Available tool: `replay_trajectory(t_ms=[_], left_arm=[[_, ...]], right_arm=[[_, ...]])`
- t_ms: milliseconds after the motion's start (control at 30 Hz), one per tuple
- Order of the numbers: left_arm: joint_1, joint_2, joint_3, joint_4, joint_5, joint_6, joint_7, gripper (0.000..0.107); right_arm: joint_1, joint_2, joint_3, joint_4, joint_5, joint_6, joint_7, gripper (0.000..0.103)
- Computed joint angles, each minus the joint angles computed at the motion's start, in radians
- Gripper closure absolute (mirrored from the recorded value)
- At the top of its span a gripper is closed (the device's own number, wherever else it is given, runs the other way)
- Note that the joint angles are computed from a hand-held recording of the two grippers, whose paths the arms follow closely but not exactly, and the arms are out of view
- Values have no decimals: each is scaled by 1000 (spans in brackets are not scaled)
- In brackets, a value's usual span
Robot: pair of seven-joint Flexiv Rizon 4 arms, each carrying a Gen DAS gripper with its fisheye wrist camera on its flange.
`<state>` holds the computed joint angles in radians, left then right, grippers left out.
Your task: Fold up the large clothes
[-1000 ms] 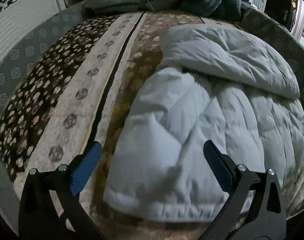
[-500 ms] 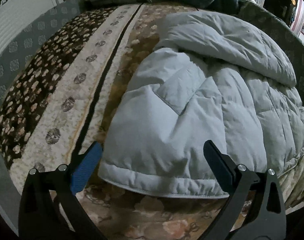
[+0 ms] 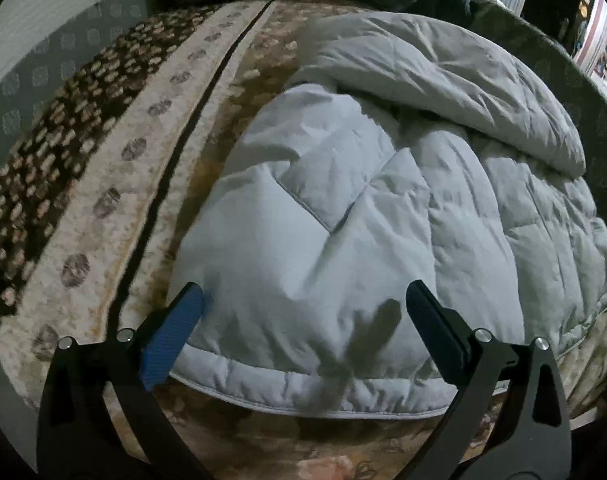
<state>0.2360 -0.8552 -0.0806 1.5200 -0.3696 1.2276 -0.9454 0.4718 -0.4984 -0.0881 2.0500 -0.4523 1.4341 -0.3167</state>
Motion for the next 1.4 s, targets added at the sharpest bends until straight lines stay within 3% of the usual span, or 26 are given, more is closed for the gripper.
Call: replay_trajectory(t_ms=[167, 300, 367, 500, 567, 700, 933, 1033, 1200, 1300, 1400], left_arm=[[-16, 4, 18, 25, 34, 8, 11, 7], [27, 43, -44, 116, 15, 45, 76, 7], [1, 40, -17, 120, 41, 59, 95, 7], [-45, 0, 44, 73, 61, 14, 48, 7], [-68, -16, 66, 66, 82, 42, 27, 7], [-88, -37, 85, 51, 105, 60, -13, 7], [-101, -52, 119, -34, 135, -84, -69, 7], [-95, -44, 108, -39, 149, -81, -66, 21], [-46, -9, 43, -3, 104, -28, -41, 80], [8, 17, -19, 19, 40, -23, -9, 93], [58, 63, -85, 72, -9, 29, 72, 96]], right_arm=[[6, -27, 8, -58, -48, -166, -25, 2], [-66, -76, 107, -105, 14, -193, -102, 2], [-84, -100, 146, -139, 30, -207, -180, 2], [-65, -124, 150, -183, 38, -285, -247, 3], [-70, -129, 156, -186, 60, -279, -261, 11], [-73, -123, 155, -170, 80, -228, -289, 48], [-59, -93, 130, -108, 106, -82, -296, 75], [-21, -63, 84, -67, 94, -4, -267, 82], [101, -15, -70, -6, 41, 113, -174, 85], [193, 13, -188, 35, 38, 201, -136, 85], [330, 33, -342, 73, 67, 254, -132, 87]])
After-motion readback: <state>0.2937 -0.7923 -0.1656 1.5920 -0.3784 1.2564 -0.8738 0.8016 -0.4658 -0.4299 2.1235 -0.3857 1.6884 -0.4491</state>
